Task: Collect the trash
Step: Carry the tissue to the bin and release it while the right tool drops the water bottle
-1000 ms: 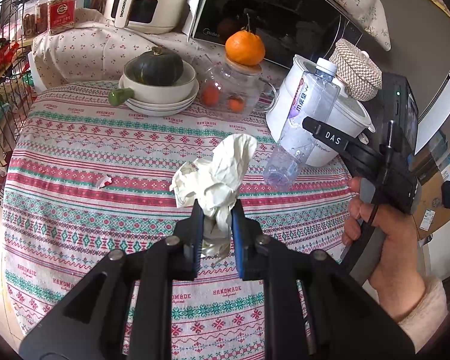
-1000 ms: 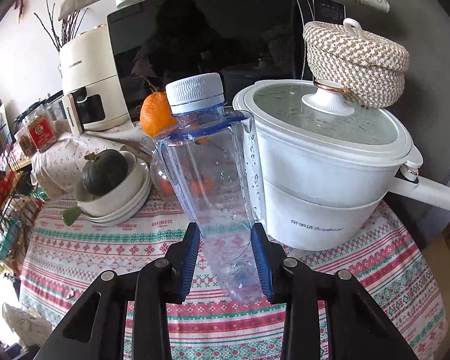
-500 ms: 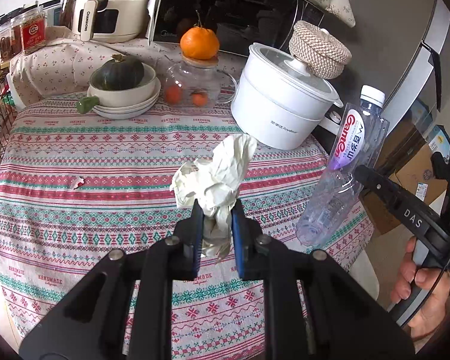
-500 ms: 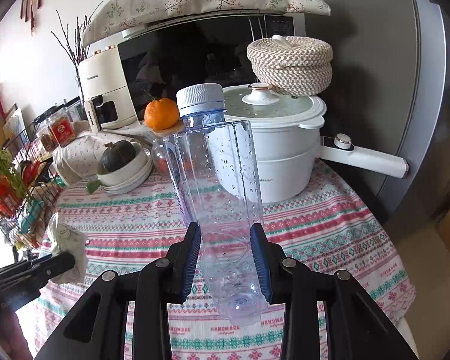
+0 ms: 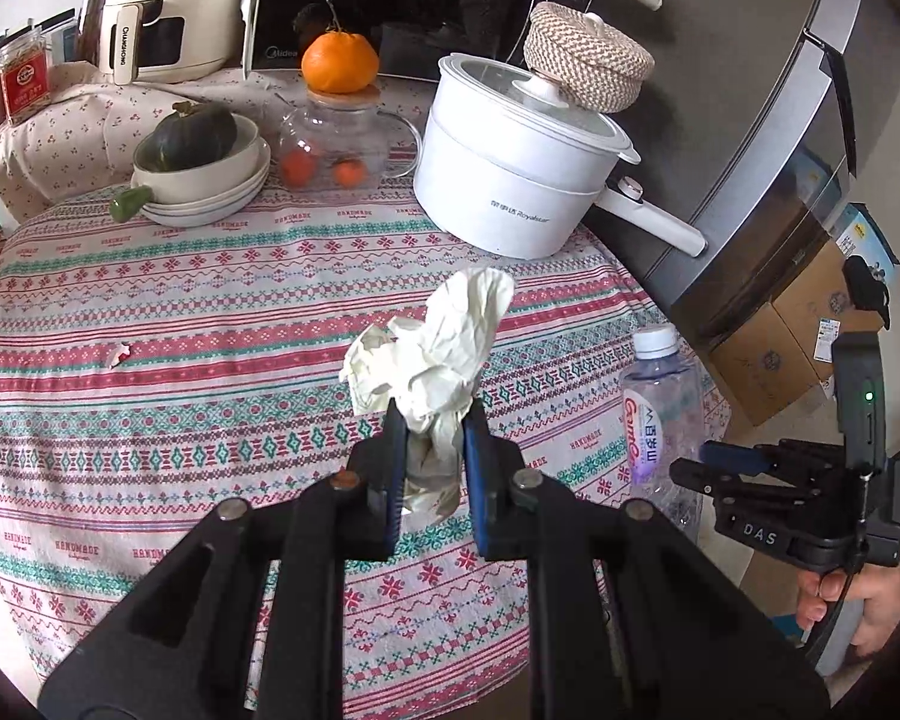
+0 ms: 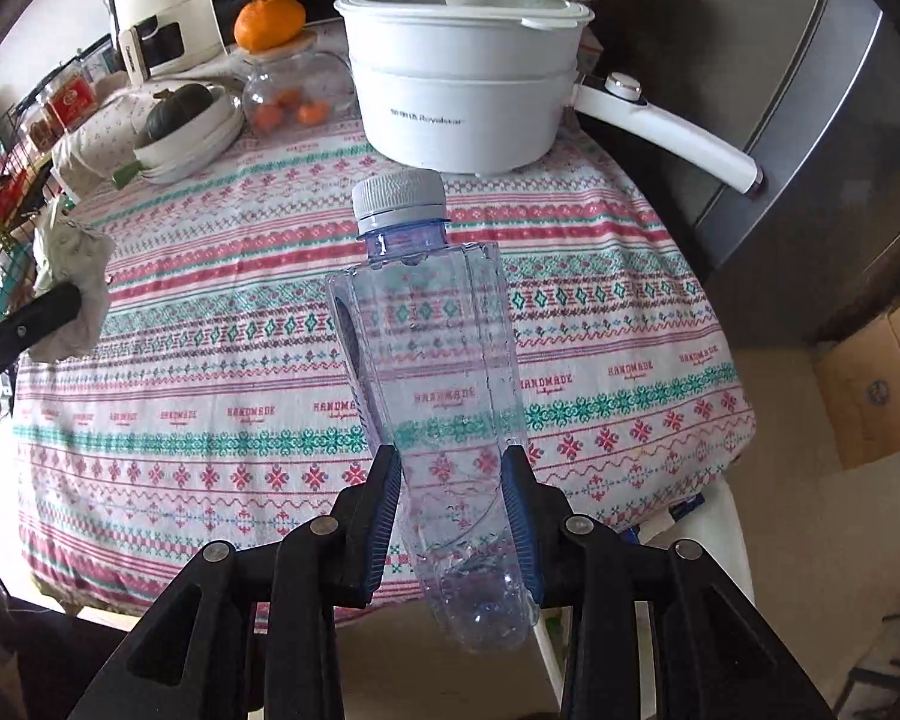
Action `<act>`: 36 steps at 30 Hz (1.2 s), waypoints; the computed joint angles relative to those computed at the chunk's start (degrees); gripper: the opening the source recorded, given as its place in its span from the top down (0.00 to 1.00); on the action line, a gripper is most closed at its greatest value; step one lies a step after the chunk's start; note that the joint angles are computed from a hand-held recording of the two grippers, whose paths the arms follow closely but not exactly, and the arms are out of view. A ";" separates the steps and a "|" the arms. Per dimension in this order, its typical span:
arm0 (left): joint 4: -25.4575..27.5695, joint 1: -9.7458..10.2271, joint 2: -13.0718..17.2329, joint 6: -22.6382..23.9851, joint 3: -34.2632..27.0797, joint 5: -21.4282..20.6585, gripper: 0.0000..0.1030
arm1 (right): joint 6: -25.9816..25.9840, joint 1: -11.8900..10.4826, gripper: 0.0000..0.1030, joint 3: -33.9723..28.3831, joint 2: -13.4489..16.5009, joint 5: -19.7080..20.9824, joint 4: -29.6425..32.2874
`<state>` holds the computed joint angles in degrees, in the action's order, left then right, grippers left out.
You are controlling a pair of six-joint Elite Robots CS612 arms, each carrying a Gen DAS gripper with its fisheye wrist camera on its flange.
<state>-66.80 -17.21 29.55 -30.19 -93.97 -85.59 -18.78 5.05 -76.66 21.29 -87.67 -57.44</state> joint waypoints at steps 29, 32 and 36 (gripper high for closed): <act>-0.45 -3.78 -0.97 6.50 2.98 -0.51 0.81 | 4.47 -4.25 0.68 -5.66 4.59 9.14 -1.12; -1.62 -4.90 -1.11 8.88 3.91 -1.22 0.81 | 5.22 -6.14 0.68 -8.26 5.09 11.31 -1.92; -1.99 -6.10 -1.50 9.94 5.83 -3.92 0.81 | 8.05 -8.76 0.68 -10.12 5.11 12.54 -0.77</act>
